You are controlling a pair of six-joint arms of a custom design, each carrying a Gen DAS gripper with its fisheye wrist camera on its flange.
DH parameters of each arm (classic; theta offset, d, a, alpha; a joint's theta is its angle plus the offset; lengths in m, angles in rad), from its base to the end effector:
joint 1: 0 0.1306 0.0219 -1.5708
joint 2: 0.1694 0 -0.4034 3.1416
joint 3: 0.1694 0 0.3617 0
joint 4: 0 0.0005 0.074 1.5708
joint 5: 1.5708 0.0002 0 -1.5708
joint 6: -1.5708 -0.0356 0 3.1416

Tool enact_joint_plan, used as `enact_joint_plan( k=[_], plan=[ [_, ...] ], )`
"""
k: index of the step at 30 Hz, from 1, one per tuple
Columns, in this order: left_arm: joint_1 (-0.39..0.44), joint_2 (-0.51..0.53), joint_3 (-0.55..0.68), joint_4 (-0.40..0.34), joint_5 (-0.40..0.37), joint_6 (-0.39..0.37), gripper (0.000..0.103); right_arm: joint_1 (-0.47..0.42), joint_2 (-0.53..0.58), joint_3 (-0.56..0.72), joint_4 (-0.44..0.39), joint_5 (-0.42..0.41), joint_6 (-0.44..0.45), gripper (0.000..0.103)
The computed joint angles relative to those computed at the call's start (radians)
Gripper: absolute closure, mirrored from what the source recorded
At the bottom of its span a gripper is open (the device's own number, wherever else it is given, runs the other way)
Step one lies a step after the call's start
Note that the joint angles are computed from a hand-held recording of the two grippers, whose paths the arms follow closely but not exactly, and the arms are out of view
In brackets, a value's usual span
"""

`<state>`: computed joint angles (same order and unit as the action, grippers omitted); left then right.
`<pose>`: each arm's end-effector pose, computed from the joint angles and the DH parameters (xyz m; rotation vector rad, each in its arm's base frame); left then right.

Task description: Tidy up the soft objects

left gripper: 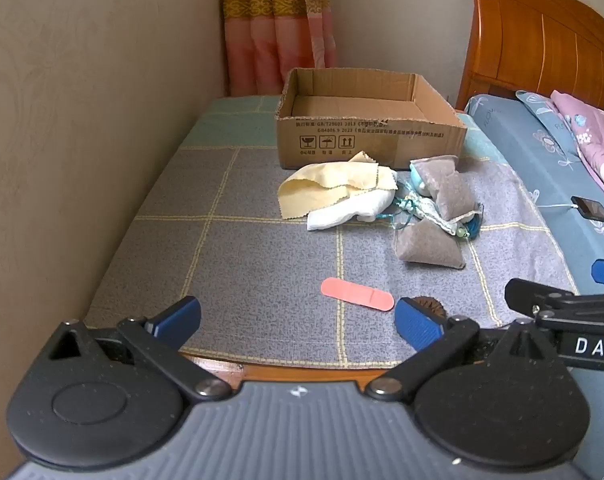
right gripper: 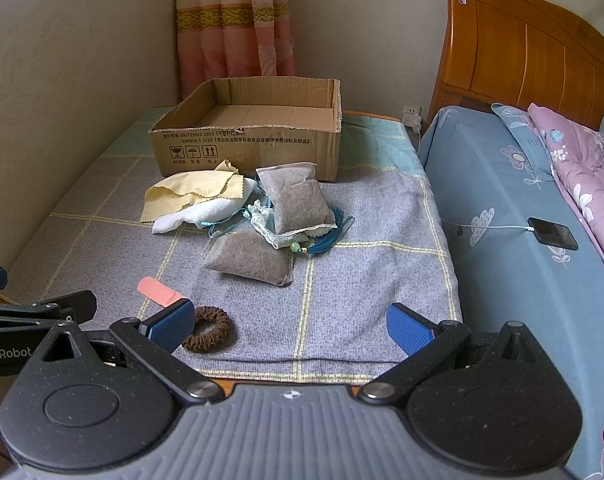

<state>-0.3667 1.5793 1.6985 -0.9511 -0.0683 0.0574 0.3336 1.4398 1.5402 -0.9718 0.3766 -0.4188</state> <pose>0.4917 -0.1868 0.4896 0.3388 2.3793 -0.1156 0.4448 0.1398 0.4879 0.2643 2.3501 -0.1021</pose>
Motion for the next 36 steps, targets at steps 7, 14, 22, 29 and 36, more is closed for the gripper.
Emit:
enact_joint_plan(
  k=[7,14,22,29,36],
  plan=[
    [0.002,-0.007,-0.007,0.0,0.002,-0.002,0.001,0.001,0.0,0.001,-0.002,0.002,0.0,0.0],
    [0.0,0.007,0.004,0.005,-0.002,0.003,0.001,0.001,0.0,0.001,-0.001,0.003,-0.001,0.0],
    [-0.001,0.001,0.0,0.004,-0.003,-0.001,0.001,0.002,0.0,0.0,-0.001,0.006,0.0,0.0],
    [-0.001,0.003,0.0,0.008,0.001,-0.017,0.001,0.004,-0.001,0.0,0.004,0.011,0.009,0.0],
    [0.013,0.001,-0.009,0.036,0.035,-0.058,0.001,0.002,-0.009,-0.018,0.051,0.002,0.061,0.0]
  ],
)
